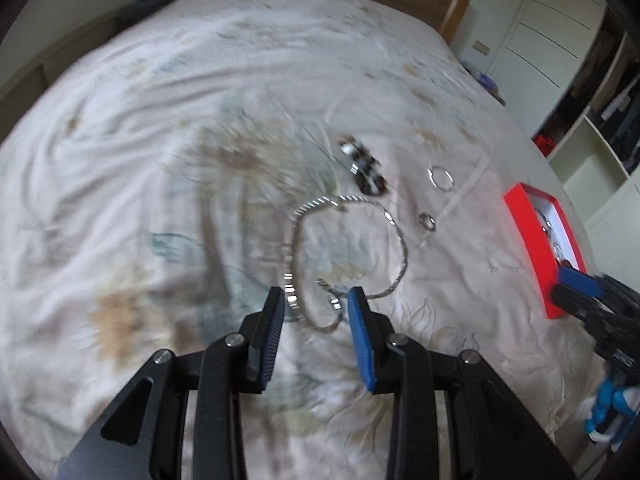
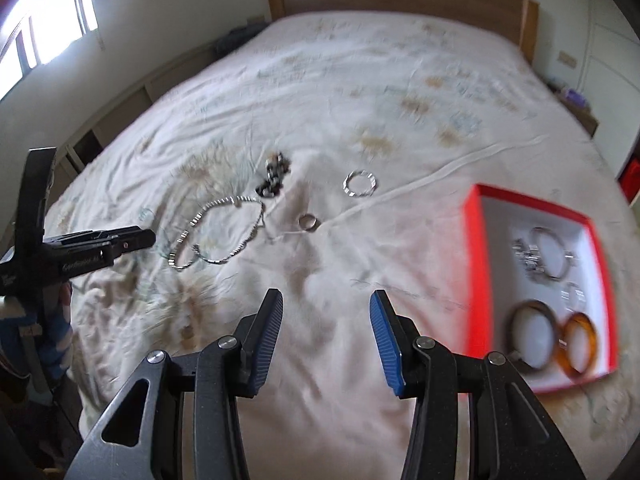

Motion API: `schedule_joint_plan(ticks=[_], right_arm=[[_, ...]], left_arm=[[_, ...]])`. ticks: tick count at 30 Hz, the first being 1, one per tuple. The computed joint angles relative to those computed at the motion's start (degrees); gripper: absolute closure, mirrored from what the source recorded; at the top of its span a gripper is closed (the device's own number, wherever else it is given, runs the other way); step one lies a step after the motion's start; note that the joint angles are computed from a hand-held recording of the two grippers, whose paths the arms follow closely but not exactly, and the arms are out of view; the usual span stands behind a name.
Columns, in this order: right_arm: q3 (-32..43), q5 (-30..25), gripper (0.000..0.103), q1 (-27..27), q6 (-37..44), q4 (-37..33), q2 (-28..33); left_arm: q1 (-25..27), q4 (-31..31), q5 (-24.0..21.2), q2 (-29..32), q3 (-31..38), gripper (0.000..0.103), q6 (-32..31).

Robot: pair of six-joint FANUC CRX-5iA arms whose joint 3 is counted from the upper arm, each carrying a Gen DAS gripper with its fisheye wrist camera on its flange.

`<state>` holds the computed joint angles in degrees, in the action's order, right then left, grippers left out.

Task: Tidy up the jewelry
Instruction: 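Withdraw both tools from the red box toward the remaining jewelry, then grasp the silver chain bracelet with the left tool while the right tool grasps a small ring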

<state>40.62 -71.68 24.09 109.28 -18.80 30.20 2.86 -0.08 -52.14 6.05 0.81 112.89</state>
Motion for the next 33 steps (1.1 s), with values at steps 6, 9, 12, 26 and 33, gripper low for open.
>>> schedule_joint_plan(ticks=[6,9,12,26,33], right_arm=[[6.23,-3.55,0.058,0.88,0.38,-1.48,6.83],[8.47,-4.62,0.058,1.50,0.77,-1.43,9.42],[10.77,-5.08,0.058,1.96,0.51,-1.39,11.60],[24.58,-7.19,0.068,3.24,-1.35,-1.49,21.15],[24.81,-7.28,0.083,3.26,-1.22,-2.28,21.39]], left_arm=[[-1.12,-1.33,-0.07,3.12,0.70,0.069,-3.94],[-0.89,-1.36,0.49,3.77,0.16,0.068,-4.52],[-0.06,-0.03,1.52,4.47,-0.28,0.068,-5.34],[1.70,0.73,3.78,6.52,0.03,0.098,-5.48],[0.99,-0.27,4.64,5.59,-0.27,0.101,-5.16]])
